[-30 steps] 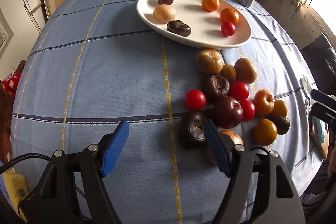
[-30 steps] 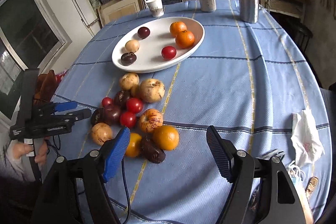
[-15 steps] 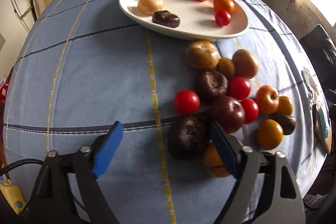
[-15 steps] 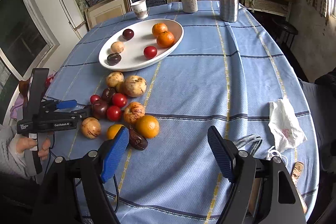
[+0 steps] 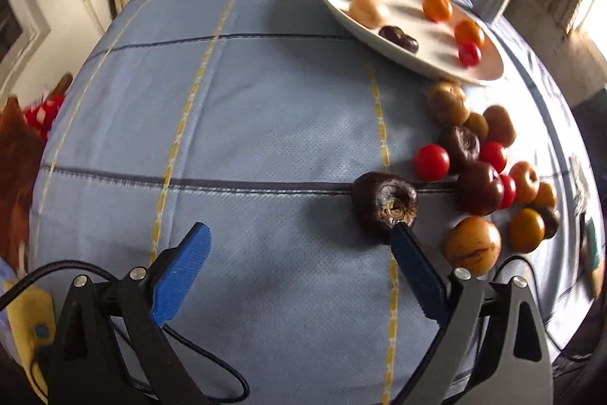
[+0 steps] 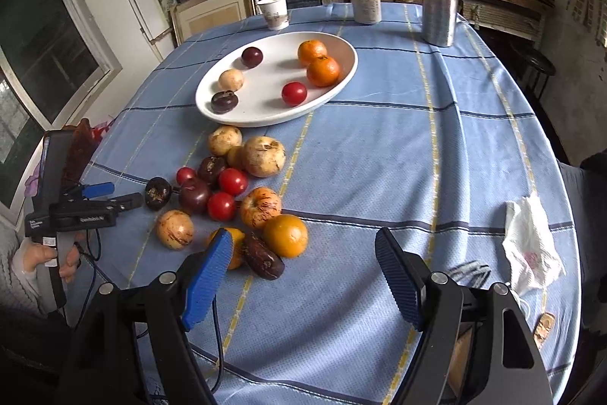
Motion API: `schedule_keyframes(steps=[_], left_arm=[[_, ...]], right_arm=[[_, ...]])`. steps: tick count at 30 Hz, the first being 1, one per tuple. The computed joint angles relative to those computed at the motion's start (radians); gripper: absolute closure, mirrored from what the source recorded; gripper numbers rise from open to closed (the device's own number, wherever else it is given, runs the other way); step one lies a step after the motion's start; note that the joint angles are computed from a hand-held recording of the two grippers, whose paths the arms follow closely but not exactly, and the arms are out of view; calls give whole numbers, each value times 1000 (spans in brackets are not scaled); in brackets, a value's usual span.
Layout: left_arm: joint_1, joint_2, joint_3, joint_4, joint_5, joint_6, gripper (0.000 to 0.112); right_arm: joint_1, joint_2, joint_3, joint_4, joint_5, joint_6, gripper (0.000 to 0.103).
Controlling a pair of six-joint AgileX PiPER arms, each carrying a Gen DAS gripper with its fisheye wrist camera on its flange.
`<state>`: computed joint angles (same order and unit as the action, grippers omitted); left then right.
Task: Organize fruits
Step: 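Lower the left tool to the dark plum and close on it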
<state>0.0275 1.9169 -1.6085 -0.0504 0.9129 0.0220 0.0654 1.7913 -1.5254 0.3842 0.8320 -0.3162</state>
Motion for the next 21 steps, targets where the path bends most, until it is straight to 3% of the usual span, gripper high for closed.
schedule_keyframes(steps=[8,12,21], left_arm=[[-67,35,-39,-4,-3,26,19],[-72,74,-72,-13,18,36,33],[-55,87,-70,-58,5,60,40]], right_arm=[[9,7,-13,-10,6,0,25],[-3,-3,3,-18,-3,19,25],[-9,-4,13,-24,4,37,25]])
